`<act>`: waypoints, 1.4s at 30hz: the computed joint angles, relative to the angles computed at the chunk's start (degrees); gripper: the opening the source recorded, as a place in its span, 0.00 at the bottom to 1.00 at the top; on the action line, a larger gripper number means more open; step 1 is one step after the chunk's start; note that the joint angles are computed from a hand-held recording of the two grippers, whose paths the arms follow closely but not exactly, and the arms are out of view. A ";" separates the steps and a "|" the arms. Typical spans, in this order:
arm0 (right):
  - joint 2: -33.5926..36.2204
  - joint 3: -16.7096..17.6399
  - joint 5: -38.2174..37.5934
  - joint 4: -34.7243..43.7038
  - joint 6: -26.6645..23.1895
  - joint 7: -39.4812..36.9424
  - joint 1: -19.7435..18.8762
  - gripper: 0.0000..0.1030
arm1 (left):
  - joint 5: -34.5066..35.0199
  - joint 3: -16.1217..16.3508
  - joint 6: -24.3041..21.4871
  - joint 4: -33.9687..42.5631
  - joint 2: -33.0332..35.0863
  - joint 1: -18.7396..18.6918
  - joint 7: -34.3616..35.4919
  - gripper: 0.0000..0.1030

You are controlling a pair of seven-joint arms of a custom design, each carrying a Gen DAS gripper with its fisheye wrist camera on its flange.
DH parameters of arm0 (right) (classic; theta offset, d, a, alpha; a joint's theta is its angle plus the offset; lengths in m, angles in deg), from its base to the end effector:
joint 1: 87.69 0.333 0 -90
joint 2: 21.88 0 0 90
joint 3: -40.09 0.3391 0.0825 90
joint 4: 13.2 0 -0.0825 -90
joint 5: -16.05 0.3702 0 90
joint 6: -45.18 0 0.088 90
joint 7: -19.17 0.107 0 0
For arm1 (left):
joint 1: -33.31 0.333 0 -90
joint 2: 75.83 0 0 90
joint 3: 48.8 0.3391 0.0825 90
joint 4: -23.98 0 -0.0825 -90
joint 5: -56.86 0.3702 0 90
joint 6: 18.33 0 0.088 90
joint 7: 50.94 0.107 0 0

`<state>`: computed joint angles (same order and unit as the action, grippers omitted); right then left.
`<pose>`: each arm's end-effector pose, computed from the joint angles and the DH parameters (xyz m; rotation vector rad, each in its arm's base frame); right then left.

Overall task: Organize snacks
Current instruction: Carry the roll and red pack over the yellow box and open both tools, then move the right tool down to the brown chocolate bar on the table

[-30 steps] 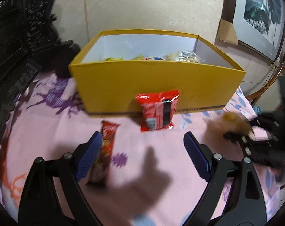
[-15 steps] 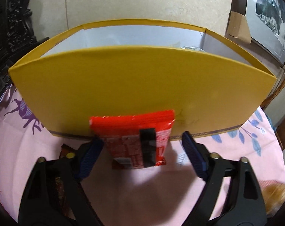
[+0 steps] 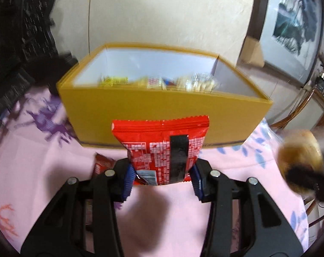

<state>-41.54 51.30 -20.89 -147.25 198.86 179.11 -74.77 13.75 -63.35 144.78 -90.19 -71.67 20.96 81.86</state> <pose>0.4170 0.2185 0.5649 -1.4310 1.9415 -0.6500 0.5555 -0.2365 0.5363 -1.2569 2.2961 -1.1712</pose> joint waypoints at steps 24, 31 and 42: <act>5.44 -0.68 -18.15 16.59 3.79 5.44 -6.77 0.38 | 36.64 5.41 -15.91 39.32 19.23 -5.00 -29.65 0.80; 14.44 -6.71 -3.59 23.69 2.05 -8.82 -3.72 0.62 | 40.17 5.22 -16.96 37.15 17.78 -3.80 -32.13 0.85; 12.77 -5.58 -2.90 17.69 5.86 -0.78 -1.02 0.68 | 32.29 3.98 -8.70 16.52 6.67 3.80 -25.45 0.88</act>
<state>-28.77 45.73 -23.79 -129.56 204.72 178.33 -75.79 46.04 -59.38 136.08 -73.67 -65.00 24.76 56.40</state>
